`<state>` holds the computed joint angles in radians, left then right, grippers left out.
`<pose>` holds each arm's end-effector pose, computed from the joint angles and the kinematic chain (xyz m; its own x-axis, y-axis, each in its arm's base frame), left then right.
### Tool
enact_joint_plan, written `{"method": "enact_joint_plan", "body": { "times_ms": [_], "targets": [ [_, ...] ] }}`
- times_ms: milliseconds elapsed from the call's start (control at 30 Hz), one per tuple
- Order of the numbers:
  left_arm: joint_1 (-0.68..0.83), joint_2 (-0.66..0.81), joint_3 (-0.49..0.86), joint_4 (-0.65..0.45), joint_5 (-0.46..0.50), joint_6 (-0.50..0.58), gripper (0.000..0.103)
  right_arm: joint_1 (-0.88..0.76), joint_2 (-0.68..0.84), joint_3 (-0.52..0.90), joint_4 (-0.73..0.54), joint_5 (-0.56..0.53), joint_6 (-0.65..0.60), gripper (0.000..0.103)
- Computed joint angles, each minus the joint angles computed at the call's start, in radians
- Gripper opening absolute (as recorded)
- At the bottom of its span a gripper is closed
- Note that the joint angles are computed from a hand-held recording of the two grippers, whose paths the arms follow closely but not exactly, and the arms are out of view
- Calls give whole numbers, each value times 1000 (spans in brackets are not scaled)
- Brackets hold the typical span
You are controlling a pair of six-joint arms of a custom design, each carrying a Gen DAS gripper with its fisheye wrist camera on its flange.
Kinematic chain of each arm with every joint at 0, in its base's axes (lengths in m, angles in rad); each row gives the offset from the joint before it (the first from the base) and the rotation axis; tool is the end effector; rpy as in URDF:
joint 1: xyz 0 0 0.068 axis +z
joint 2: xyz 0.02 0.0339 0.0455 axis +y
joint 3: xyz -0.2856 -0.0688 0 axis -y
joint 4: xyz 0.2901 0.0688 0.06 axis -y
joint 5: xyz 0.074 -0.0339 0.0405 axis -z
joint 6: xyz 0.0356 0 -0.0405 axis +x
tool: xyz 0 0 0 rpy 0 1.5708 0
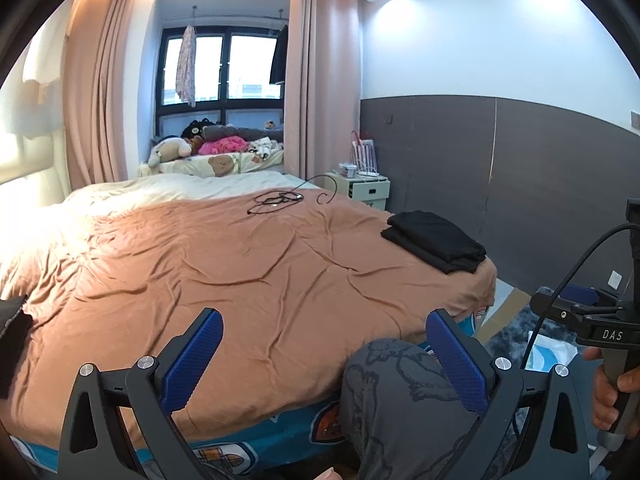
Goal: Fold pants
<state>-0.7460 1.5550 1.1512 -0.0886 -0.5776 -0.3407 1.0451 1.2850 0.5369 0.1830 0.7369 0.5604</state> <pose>0.3050 -0.2554 0.2912 -0.3992 -0.0123 -0.9168 0.0869 0.9949 -0.0512 0.1600 0.2282 0.1804 -0.4167 0.0661 -0.9066 -0.1585 0.9768 0.1441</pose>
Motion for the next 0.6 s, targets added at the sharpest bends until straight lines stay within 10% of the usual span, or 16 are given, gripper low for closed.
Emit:
{"method": "enact_joint_plan", "body": {
  "times_ms": [600],
  "targets": [
    [-17, -22, -5, -21, -30, -18, 102, -11, -41, -39, 20, -4, -35, 103]
  ]
}}
